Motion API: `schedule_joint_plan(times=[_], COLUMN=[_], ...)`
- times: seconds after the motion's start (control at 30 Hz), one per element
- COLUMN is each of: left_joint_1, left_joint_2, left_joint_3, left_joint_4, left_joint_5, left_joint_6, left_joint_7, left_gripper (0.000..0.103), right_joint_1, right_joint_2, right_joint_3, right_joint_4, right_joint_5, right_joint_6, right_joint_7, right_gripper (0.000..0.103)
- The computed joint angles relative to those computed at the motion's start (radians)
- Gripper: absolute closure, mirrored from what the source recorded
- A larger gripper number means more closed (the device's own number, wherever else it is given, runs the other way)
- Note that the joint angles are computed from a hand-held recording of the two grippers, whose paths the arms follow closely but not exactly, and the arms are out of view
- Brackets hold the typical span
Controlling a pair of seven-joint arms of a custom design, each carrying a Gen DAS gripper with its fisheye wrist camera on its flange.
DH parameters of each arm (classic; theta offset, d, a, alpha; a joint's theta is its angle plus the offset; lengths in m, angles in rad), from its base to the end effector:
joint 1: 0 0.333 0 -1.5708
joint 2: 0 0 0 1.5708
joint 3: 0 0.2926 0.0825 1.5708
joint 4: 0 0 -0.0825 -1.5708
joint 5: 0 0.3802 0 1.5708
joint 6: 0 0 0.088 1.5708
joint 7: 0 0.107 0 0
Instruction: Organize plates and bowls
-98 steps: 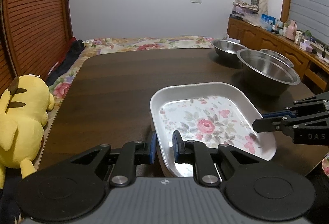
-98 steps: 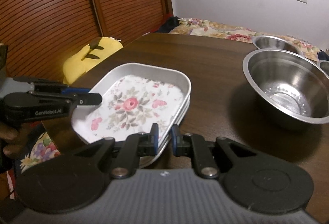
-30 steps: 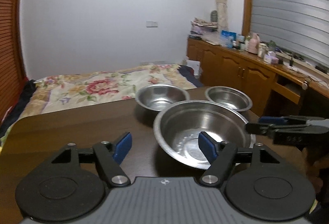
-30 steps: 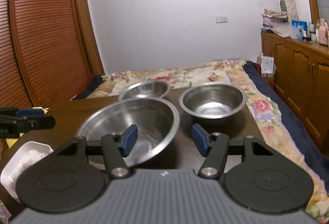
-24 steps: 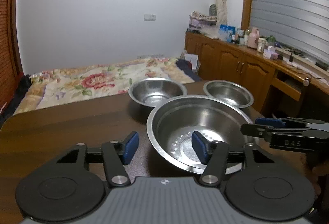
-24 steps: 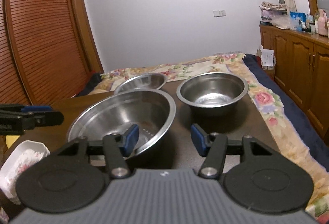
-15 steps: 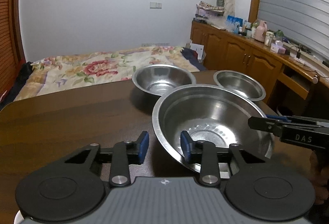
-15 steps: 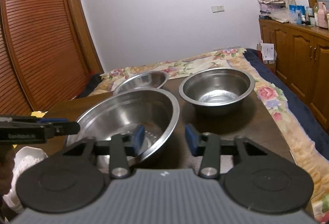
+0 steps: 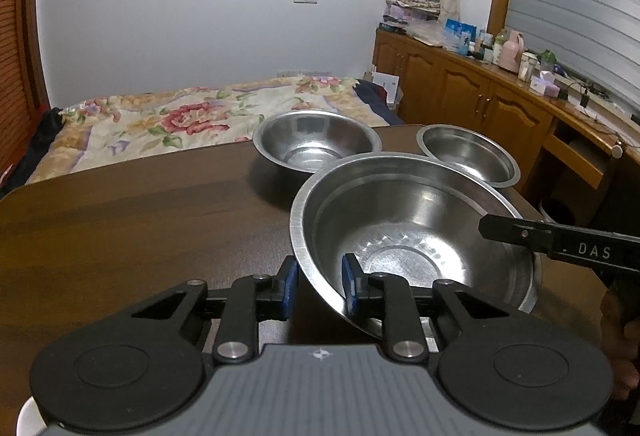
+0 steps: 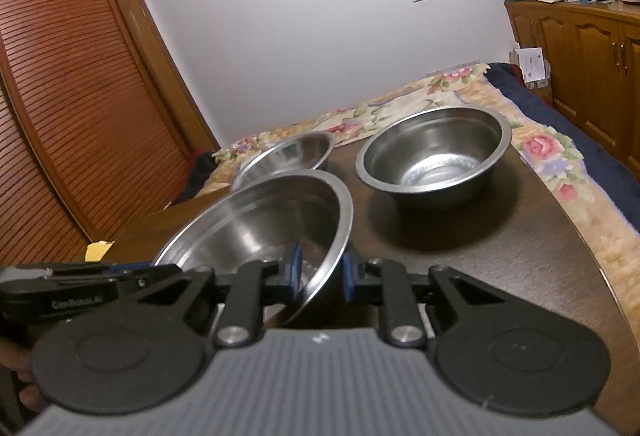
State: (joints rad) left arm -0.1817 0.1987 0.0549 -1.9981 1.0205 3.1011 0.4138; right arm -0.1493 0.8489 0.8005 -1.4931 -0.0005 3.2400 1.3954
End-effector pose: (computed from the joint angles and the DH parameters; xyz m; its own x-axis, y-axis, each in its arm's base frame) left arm 0.5960 -0.1494 0.4177 -0.0178 -0.9968 0.0775 -0.6048 -0.0510 -0.7948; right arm 0.6845 0.2927 0.3850 0.4704 -0.7863 -0.4005 -0.5586 0.0860 -0.8250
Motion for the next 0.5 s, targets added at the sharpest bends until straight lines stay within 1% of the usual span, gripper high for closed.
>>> schedule_joint_plan(times=[0.13,0.2,0.4,0.5], left_joint_1=[0.003,0.003,0.047,0.081], left_joint_2=[-0.035,-0.06,-0.148,-0.19], left_joint_3=[-0.01,-0.015,-0.083,-0.117], left_joint_4=[-0.034,-0.056,-0.131,-0.169], left_joint_5=[-0.003,0.031,0.121,0.176], left_joint_6=[-0.006,-0.011,-0.034,-0.025], left_joint_7=[-0.012,-0.045,-0.124,-0.186], left_gripper=[0.079,0.079,0.079,0.079], right_joint_1=[-0.044,-0.071,-0.172,-0.212], right_joint_2=[-0.008,-0.026,-0.079,-0.1], right_joint_3=[0.044,0.064,0.13,0.153], right_joint_4=[-0.042,-0.083,-0.207,-0.247], right_joint_5=[-0.021,-0.04,-0.126,-0.176], right_joint_6=[0.023,0.042,0.076,0.081], right_joint_7=[-0.006,0.004,0.07,0.099], right_gripper=[0.081,0.081,0.081,0.081])
